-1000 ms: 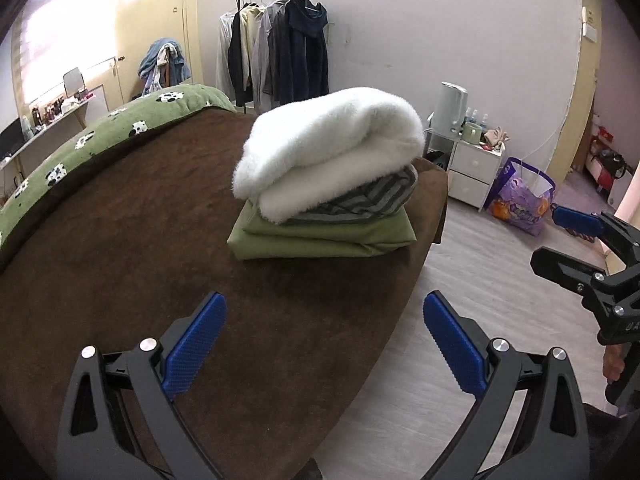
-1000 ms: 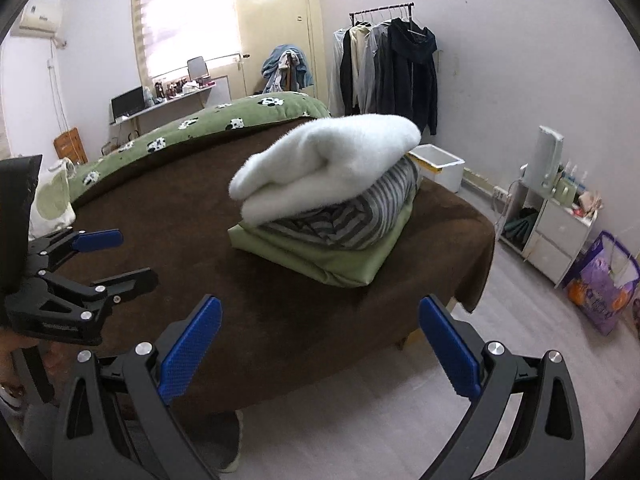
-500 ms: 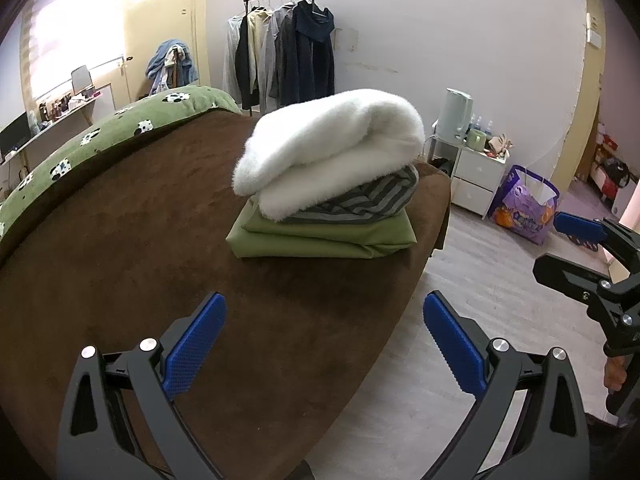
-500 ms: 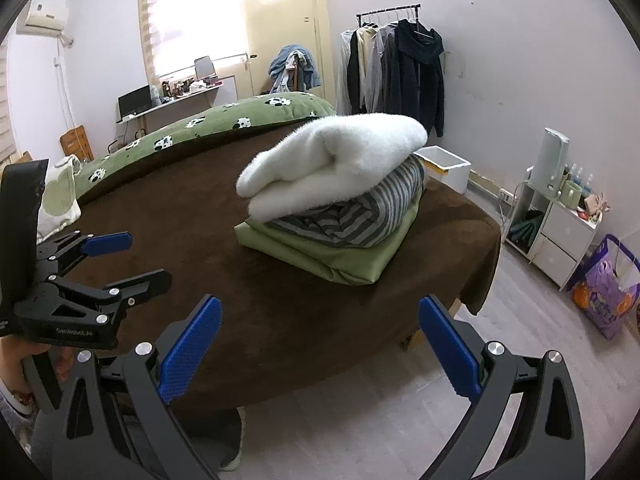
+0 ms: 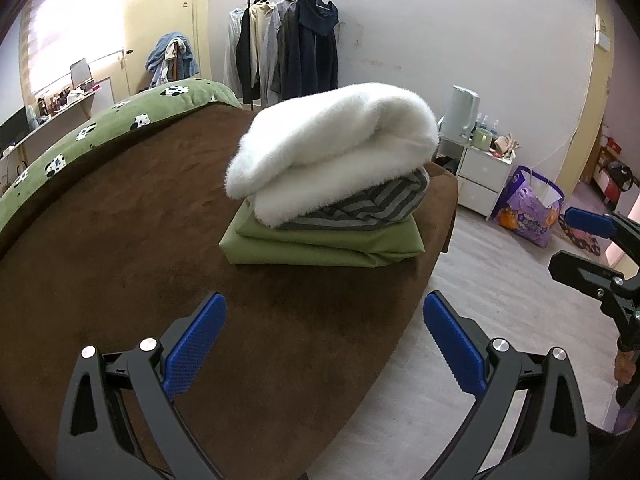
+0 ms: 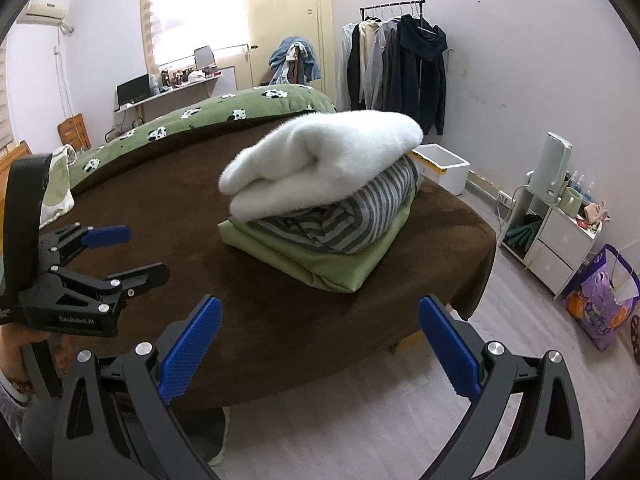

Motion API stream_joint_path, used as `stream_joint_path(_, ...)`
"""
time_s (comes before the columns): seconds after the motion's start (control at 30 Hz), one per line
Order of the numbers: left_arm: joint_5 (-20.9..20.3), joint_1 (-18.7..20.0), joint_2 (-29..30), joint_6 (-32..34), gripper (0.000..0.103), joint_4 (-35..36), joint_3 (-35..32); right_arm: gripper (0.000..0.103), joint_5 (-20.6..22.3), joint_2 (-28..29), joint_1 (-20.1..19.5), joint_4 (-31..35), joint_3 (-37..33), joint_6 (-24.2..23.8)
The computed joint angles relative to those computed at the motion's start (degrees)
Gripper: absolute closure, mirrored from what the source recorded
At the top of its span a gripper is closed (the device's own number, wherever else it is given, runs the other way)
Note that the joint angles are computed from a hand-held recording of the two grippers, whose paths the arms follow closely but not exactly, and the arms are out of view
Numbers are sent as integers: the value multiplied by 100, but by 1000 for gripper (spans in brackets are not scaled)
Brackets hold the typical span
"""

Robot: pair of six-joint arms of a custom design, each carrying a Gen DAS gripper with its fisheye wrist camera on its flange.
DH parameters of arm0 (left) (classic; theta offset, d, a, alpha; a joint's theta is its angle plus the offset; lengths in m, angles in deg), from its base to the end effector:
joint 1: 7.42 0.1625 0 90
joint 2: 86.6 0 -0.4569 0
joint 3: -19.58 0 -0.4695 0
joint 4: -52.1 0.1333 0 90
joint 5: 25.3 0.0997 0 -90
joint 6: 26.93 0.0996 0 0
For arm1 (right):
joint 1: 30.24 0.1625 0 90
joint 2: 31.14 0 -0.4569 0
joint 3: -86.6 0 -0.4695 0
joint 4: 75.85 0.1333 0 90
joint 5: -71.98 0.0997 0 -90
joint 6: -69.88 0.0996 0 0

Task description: Fold large clothes

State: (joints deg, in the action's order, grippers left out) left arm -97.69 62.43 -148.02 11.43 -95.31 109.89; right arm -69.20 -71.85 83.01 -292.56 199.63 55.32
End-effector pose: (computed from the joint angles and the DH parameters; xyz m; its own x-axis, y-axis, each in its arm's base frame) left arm -0.1093 -0.7722 0.3011 -0.5528 0.6630 -0.5048 0.8235 0.5272 -0.2094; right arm 0.2871 -0.5272 0.0579 -0.7417 0.1893 0.6435 -0.4301 0.6019 -0.6728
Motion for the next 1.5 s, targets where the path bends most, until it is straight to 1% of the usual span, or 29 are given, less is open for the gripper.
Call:
stream_joint_path(0.17, 38, -26, 131, 28, 6, -47, -121, 6, 132, -14, -106, -60, -32, -73)
stream_joint_path(0.37, 55, -56, 213, 57, 6, -189, -193, 6, 209, 13, -161, -241, -98, -333)
stream_joint_path(0.53, 139, -78, 234, 168, 6, -456, -150, 6, 304, 7, -203, -281, -112, -341)
stream_joint_path(0.83, 75, -68, 282, 123, 6, -426, -230, 6, 370, 45, -235, -326, -158, -376)
stream_joint_path(1.0, 258, -98, 311, 214, 6, -411, -220, 6, 446, 24, -267, -284, -137, -310)
stream_joint_path(1.27, 402, -138, 340, 278, 6, -513, -184, 6, 524, 18, -306, 24, -211, -289)
stream_joint_path(1.5, 470, -168, 317, 424, 6, -714, -79, 6, 547, 17, -304, 140, -239, -296)
